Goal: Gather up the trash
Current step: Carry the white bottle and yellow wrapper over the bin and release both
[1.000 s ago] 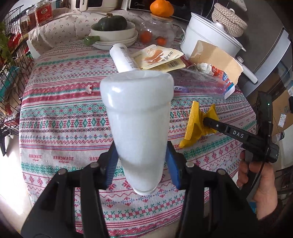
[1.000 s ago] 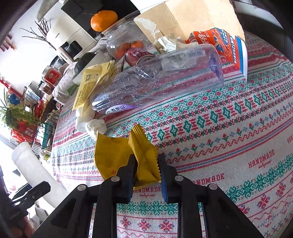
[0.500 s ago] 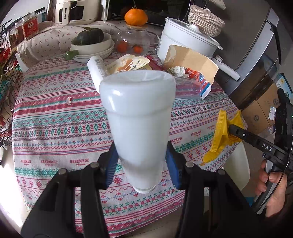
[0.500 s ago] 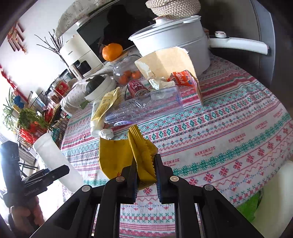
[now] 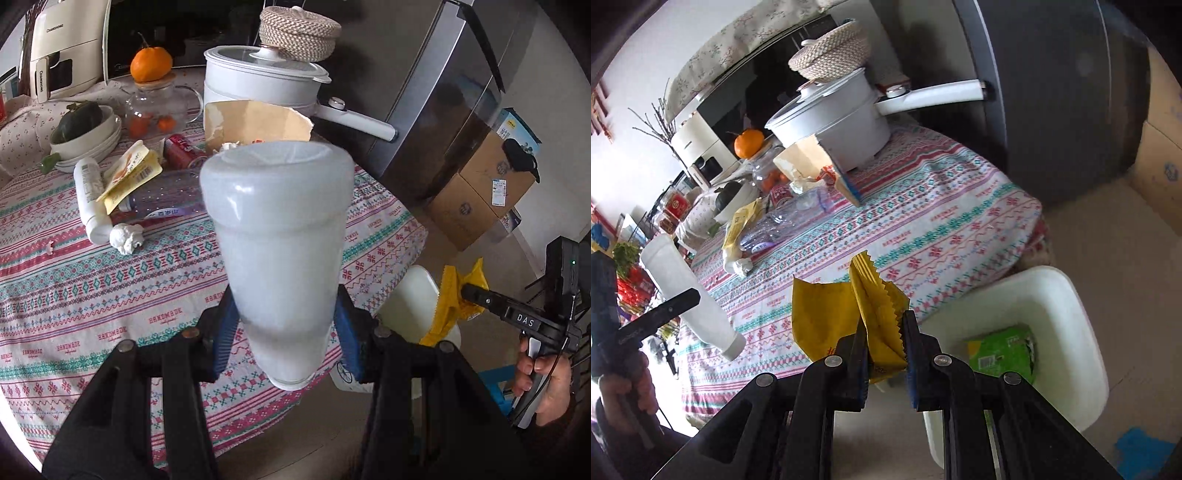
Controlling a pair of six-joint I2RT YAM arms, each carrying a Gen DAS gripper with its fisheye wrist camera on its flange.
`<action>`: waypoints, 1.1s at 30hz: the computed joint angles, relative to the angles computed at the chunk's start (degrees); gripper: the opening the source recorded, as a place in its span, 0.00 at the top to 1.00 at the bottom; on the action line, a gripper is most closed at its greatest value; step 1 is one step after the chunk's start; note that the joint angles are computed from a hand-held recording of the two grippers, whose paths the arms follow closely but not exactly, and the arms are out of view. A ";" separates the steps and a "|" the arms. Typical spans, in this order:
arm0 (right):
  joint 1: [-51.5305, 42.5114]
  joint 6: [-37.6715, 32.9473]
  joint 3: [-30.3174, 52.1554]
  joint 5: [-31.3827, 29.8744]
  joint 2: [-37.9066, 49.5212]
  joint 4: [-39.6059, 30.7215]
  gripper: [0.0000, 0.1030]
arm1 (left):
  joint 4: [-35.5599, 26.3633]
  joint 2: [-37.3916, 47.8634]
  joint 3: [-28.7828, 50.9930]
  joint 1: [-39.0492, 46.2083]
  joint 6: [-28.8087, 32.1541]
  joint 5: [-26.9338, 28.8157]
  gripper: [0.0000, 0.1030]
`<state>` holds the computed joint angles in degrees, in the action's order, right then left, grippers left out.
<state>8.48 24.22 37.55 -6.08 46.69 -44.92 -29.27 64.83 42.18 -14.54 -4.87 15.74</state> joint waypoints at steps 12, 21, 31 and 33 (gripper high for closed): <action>-42.63 -30.33 -1.45 -14.37 -10.21 -17.61 0.84 | 11.72 9.74 1.88 -24.16 -11.18 -4.30 0.51; -53.22 -38.36 -1.94 -17.10 -8.25 -19.28 0.84 | 20.85 21.35 3.32 -33.67 -13.61 -7.70 0.51; -57.55 -41.05 -4.00 -15.08 -5.43 -17.20 0.84 | 22.77 31.30 6.49 -37.95 -11.99 -11.64 0.50; -58.22 -41.27 -4.39 -15.06 -4.74 -16.92 0.84 | 23.08 32.27 6.52 -38.30 -12.06 -11.97 0.50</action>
<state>-49.74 -17.05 33.16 -21.14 41.95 -61.84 -6.18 97.09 48.70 -52.84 -16.94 3.78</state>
